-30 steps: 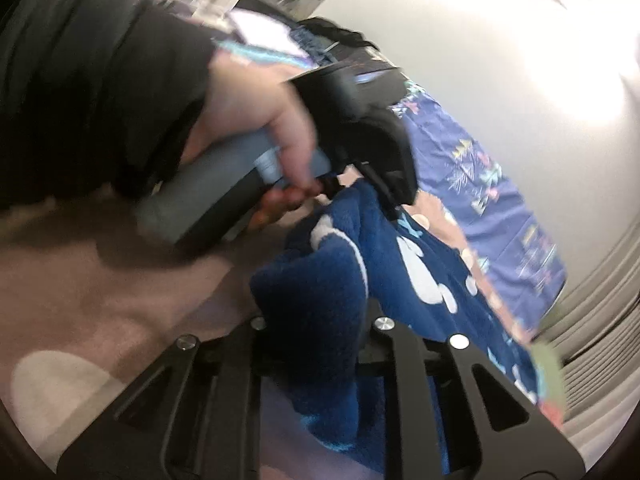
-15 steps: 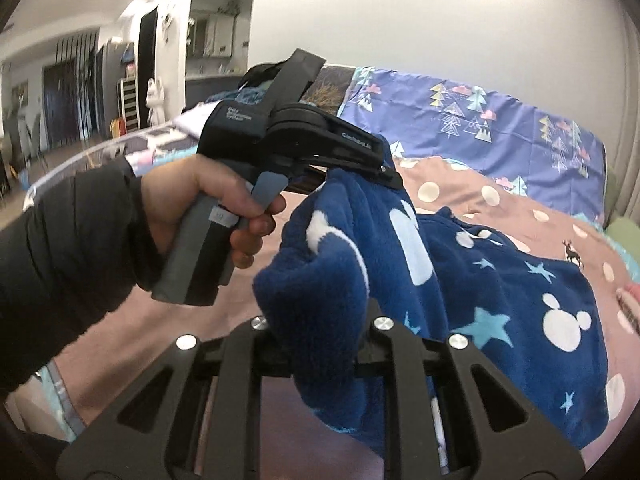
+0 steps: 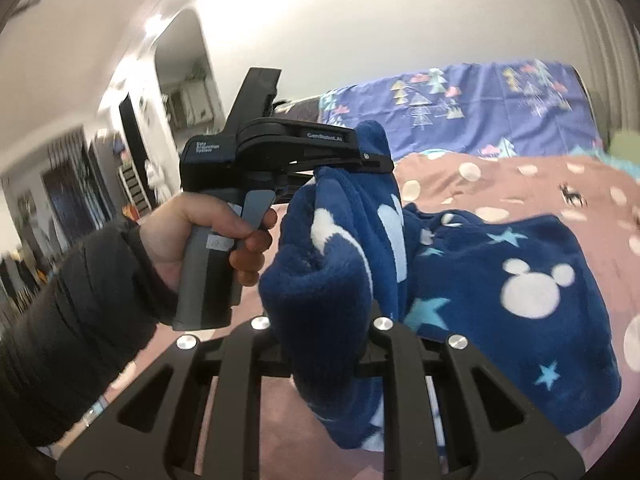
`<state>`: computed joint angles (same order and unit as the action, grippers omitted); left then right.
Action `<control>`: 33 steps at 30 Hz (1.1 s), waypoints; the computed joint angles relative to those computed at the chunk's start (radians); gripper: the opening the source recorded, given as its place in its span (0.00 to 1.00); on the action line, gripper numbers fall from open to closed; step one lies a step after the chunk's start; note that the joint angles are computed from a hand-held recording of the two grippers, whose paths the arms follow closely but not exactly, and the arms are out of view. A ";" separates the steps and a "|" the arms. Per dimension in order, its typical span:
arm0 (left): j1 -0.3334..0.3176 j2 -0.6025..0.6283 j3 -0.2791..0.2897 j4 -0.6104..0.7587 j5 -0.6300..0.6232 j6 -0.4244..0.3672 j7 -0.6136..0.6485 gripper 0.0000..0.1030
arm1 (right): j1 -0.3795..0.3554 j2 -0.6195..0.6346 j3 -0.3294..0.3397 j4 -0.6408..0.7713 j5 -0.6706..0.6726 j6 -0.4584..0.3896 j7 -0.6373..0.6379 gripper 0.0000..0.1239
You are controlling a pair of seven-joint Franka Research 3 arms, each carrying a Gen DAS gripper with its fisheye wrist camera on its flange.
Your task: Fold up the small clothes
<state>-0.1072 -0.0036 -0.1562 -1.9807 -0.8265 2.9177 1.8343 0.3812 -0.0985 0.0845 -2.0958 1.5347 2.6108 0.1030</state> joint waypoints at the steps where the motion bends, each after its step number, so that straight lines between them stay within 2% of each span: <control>1: -0.006 0.033 -0.006 0.038 0.103 -0.004 -0.078 0.31 | -0.010 0.000 -0.013 0.001 0.006 -0.024 0.014 0.13; 6: -0.025 0.193 -0.034 0.228 0.406 -0.069 -0.310 0.31 | -0.093 0.033 -0.075 0.021 0.036 -0.143 0.087 0.13; 9: -0.066 0.322 -0.035 0.397 0.570 -0.147 -0.420 0.31 | -0.162 0.074 -0.111 0.041 0.048 -0.255 0.146 0.13; 10: -0.076 0.353 -0.033 0.440 0.612 -0.170 -0.449 0.31 | -0.179 0.088 -0.111 0.049 0.052 -0.265 0.154 0.13; 13: -0.146 0.505 0.000 0.664 0.782 -0.319 -0.569 0.32 | -0.228 0.128 -0.113 0.070 0.036 -0.264 0.185 0.13; 18: -0.183 0.664 -0.024 0.897 0.903 -0.471 -0.626 0.36 | -0.304 0.215 -0.108 0.112 -0.004 -0.320 0.306 0.13; 21: -0.219 0.728 -0.016 1.017 0.974 -0.565 -0.619 0.45 | -0.340 0.246 -0.099 0.119 -0.013 -0.367 0.340 0.14; 22: -0.220 0.731 -0.021 1.023 0.982 -0.570 -0.607 0.54 | -0.348 0.248 -0.095 0.114 -0.016 -0.372 0.340 0.14; 23: -0.214 0.719 -0.034 1.005 0.978 -0.551 -0.589 0.57 | -0.352 0.252 -0.091 0.111 -0.023 -0.373 0.347 0.15; 25: -0.200 0.686 -0.056 0.955 0.964 -0.501 -0.562 0.58 | -0.357 0.251 -0.084 0.098 -0.028 -0.368 0.359 0.15; 27: -0.172 0.615 -0.089 0.857 0.936 -0.416 -0.513 0.58 | -0.365 0.255 -0.082 0.095 -0.026 -0.381 0.370 0.15; 28: -0.180 0.561 -0.073 0.793 0.968 -0.374 -0.504 0.59 | -0.370 0.259 -0.082 0.099 -0.028 -0.393 0.380 0.15; 29: -0.212 0.532 -0.032 0.763 1.034 -0.355 -0.531 0.59 | -0.374 0.259 -0.082 0.097 -0.030 -0.404 0.386 0.16; 32: -0.304 0.409 0.102 0.615 1.321 -0.337 -0.677 0.60 | -0.376 0.251 -0.080 0.090 -0.035 -0.399 0.374 0.16; 33: -0.303 0.379 0.109 0.571 1.366 -0.339 -0.696 0.59 | -0.376 0.247 -0.080 0.085 -0.035 -0.396 0.367 0.16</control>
<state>-0.4098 0.3753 -0.0477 -1.4095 0.5390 2.5784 1.1378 0.0049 0.1484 0.0043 -2.0112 1.4998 2.2148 0.4702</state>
